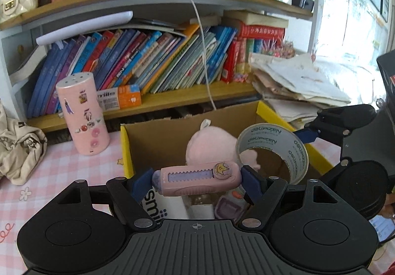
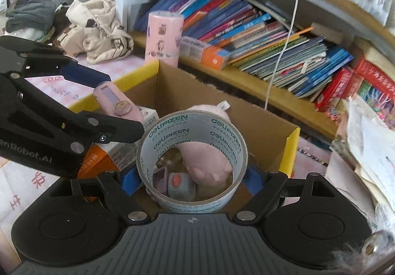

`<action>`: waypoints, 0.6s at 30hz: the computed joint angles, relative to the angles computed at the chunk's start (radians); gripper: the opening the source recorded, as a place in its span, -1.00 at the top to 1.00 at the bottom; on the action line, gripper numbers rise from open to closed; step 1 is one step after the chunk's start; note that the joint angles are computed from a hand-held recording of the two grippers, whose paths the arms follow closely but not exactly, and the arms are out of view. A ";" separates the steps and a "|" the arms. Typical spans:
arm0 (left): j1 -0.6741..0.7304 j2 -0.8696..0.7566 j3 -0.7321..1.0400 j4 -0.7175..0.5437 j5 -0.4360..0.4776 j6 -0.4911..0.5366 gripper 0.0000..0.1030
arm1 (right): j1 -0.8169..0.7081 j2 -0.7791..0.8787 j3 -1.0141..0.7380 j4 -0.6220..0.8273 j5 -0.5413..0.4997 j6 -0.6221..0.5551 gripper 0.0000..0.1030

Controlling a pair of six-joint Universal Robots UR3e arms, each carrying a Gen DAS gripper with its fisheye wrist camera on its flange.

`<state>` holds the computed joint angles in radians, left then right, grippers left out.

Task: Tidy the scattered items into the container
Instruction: 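Lower the tape roll and knife into the yellow box and open both tools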

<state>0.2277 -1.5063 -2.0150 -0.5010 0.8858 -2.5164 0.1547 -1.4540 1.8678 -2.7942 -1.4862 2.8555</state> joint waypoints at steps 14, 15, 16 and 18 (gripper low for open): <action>-0.071 -0.104 0.075 -0.031 0.102 -0.003 -0.52 | -0.053 0.093 -0.128 0.193 0.085 -0.050 -0.60; -0.070 -0.109 0.081 -0.038 0.101 -0.007 -0.52 | -0.052 0.092 -0.128 0.198 0.082 -0.053 -0.60; -0.072 -0.114 0.087 -0.045 0.102 -0.012 -0.52 | -0.051 0.092 -0.129 0.201 0.081 -0.052 -0.60; -0.076 -0.117 0.089 -0.040 0.106 -0.017 -0.52 | -0.051 0.091 -0.134 0.210 0.080 -0.051 -0.60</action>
<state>0.1521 -1.6236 -1.9264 -0.5409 0.9919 -2.5337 0.1035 -1.3633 1.7342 -2.5845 -1.4064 2.8040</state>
